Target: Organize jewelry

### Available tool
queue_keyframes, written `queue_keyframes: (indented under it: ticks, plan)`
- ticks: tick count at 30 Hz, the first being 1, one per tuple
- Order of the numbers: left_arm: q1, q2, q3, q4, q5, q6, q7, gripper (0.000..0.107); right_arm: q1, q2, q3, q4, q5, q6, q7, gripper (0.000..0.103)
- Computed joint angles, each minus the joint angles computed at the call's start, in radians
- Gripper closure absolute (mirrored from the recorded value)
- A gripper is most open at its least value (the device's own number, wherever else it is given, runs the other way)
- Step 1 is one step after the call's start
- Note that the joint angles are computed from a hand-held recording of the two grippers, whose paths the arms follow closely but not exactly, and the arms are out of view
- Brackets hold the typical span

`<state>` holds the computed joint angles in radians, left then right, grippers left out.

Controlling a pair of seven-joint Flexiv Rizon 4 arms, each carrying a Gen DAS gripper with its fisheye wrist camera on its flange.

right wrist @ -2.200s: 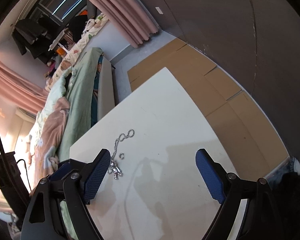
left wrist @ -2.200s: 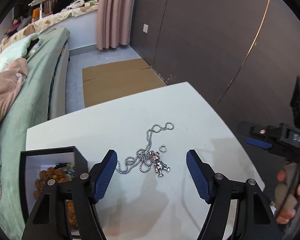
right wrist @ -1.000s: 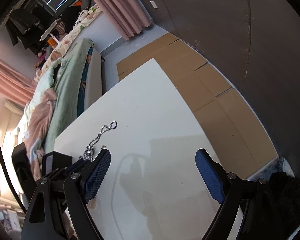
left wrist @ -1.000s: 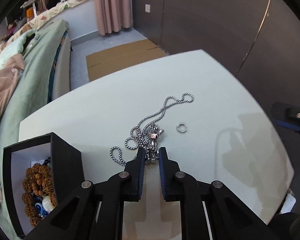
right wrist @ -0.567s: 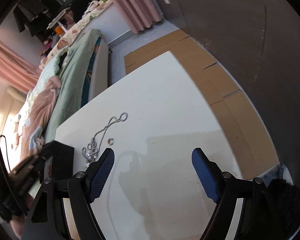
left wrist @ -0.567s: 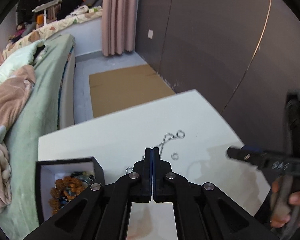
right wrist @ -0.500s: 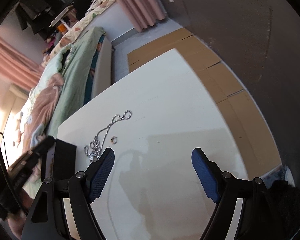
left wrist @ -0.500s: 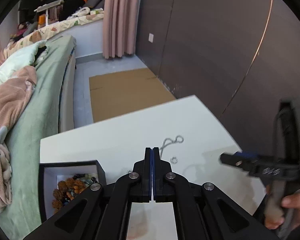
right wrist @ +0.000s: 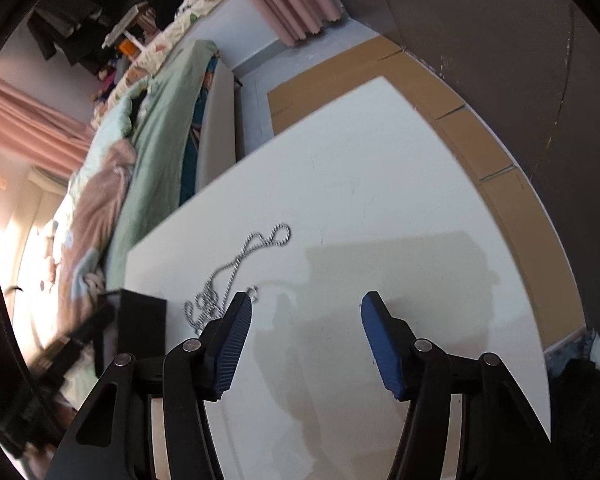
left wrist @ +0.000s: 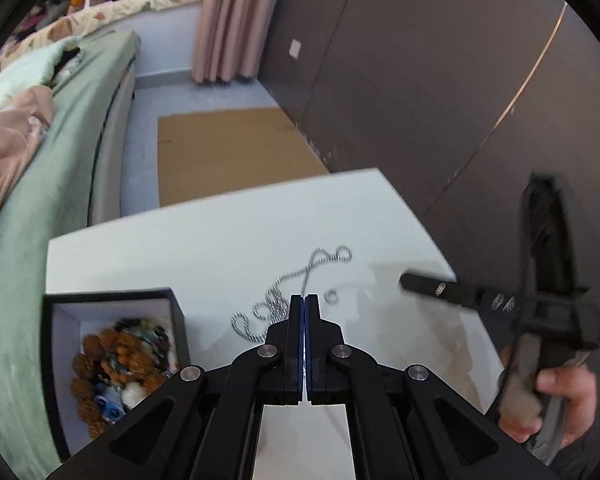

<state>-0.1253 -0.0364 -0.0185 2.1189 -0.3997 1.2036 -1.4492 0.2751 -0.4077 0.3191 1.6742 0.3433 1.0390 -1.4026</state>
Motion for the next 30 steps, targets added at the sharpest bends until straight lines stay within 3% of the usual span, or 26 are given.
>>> queue_keyframes:
  ticks: [2,4,5,6,7,10,12,15,17,23,30]
  plan:
    - [-0.006,-0.001,-0.008,0.008,-0.029,0.008,0.028,0.104,0.008,0.005,-0.014,0.01,-0.017,0.009,0.021,0.044]
    - [-0.009,-0.001,-0.01,0.008,-0.039,-0.005,0.035,0.082,0.007,0.003,-0.017,0.011,-0.022,-0.001,0.037,0.044]
    - [-0.01,-0.002,-0.009,0.008,-0.038,-0.005,0.031,0.046,0.006,0.001,-0.017,0.009,-0.024,-0.006,0.04,0.044]
    - [-0.012,-0.001,-0.01,0.012,-0.044,0.002,0.024,0.017,0.005,0.001,-0.017,0.01,-0.027,-0.011,0.041,0.044]
    - [-0.014,0.0,-0.011,0.018,-0.06,0.013,0.027,0.014,0.004,0.002,-0.018,0.011,-0.029,-0.012,0.042,0.044]
    - [-0.021,0.0,-0.015,0.021,-0.077,0.012,0.024,0.015,-0.004,0.008,-0.011,0.015,-0.022,-0.006,0.029,0.044]
    - [-0.023,-0.007,-0.012,0.006,-0.008,-0.003,-0.036,0.033,-0.008,0.014,-0.008,0.02,-0.015,-0.002,0.023,0.044]
    - [-0.021,-0.026,-0.013,-0.018,0.042,-0.056,-0.084,0.049,-0.02,0.022,-0.005,0.025,0.004,-0.001,0.011,0.044]
    - [-0.019,-0.042,-0.011,-0.037,0.077,-0.111,-0.114,0.054,-0.028,0.026,-0.006,0.027,0.016,0.0,0.004,0.044]
    - [-0.014,-0.067,-0.003,-0.052,0.136,-0.142,-0.185,0.058,-0.044,0.037,-0.012,0.032,0.043,-0.001,-0.004,0.044]
    - [-0.007,-0.101,-0.008,-0.059,0.135,-0.136,-0.191,0.065,-0.048,0.041,-0.015,0.031,0.06,-0.002,-0.013,0.044]
